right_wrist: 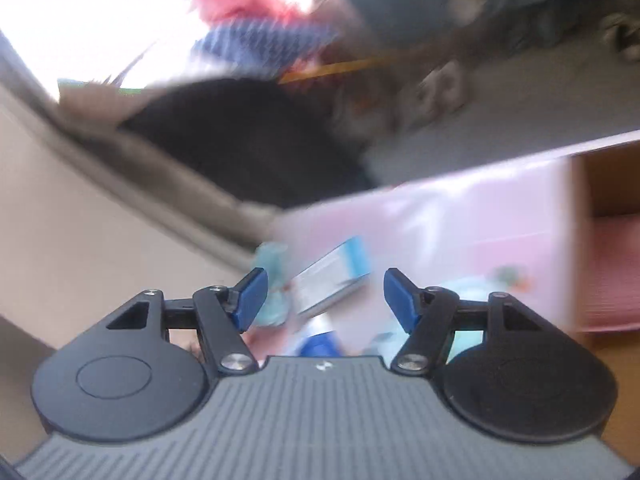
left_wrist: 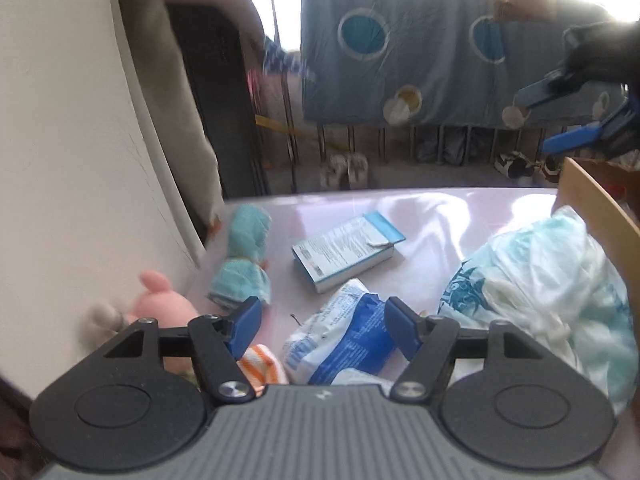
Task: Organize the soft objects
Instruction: 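Move the right tool to the blue medicine box and grasp it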
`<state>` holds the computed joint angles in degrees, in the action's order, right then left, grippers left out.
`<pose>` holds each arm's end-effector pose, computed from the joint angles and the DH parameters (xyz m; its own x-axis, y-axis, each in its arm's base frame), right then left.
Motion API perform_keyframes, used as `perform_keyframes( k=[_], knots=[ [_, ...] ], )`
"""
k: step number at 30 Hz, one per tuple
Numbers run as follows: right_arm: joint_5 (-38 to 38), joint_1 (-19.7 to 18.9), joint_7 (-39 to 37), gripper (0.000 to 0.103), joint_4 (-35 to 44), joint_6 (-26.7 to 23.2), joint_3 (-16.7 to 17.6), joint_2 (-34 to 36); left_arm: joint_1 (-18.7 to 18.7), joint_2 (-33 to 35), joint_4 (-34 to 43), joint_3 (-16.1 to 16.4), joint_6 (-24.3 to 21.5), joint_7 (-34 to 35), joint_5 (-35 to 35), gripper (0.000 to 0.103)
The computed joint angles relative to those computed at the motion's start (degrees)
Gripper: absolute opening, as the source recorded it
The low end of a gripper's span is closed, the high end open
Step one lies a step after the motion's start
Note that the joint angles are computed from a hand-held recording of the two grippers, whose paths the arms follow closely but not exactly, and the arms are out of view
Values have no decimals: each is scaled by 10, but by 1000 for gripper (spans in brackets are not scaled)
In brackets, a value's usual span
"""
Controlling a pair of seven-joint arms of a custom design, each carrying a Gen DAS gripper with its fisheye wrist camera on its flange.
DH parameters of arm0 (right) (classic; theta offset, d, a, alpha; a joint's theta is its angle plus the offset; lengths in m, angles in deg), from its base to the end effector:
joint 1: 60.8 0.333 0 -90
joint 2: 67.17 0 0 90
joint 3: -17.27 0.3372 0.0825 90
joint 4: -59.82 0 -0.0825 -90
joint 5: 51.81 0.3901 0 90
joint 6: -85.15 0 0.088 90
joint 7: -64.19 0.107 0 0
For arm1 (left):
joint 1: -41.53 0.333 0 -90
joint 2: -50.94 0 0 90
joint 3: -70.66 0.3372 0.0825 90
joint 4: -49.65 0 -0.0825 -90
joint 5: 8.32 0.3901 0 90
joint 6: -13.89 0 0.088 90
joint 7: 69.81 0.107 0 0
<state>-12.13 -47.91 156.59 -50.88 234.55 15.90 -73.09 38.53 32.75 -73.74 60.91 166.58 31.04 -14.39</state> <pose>0.5732 0.1023 0.6380 -0.0379 -0.7674 -0.6400 -0.7570 0.4401 -0.4829 0.4963 -0.1218 0.6464 -0.3082 -0.9471 -0.0897 -0.6270 0.2732 -0.7296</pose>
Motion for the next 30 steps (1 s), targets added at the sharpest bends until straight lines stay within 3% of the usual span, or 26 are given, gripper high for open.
perform_keyframes(
  k=[3, 9, 16, 22, 30],
  knots=[
    [-15, -1, 10, 64, 93, -35, 15, 95, 2, 73, 87, 4, -74, -25, -13, 69],
    [-43, -41, 84, 64, 270, -95, 48, 269, -5, 224, 270, 13, -216, -83, -20, 69],
    [-91, -68, 142, 56, 361, -121, 88, 372, -25, 356, 421, 25, -316, -176, 14, 69],
    [-89, -93, 124, 48, 375, -120, 122, 398, -28, 407, 479, 27, -352, -217, 7, 69],
    [-61, -107, 102, 30, 344, -121, 132, 380, -27, 426, 499, 25, -361, -245, -14, 71]
  ],
)
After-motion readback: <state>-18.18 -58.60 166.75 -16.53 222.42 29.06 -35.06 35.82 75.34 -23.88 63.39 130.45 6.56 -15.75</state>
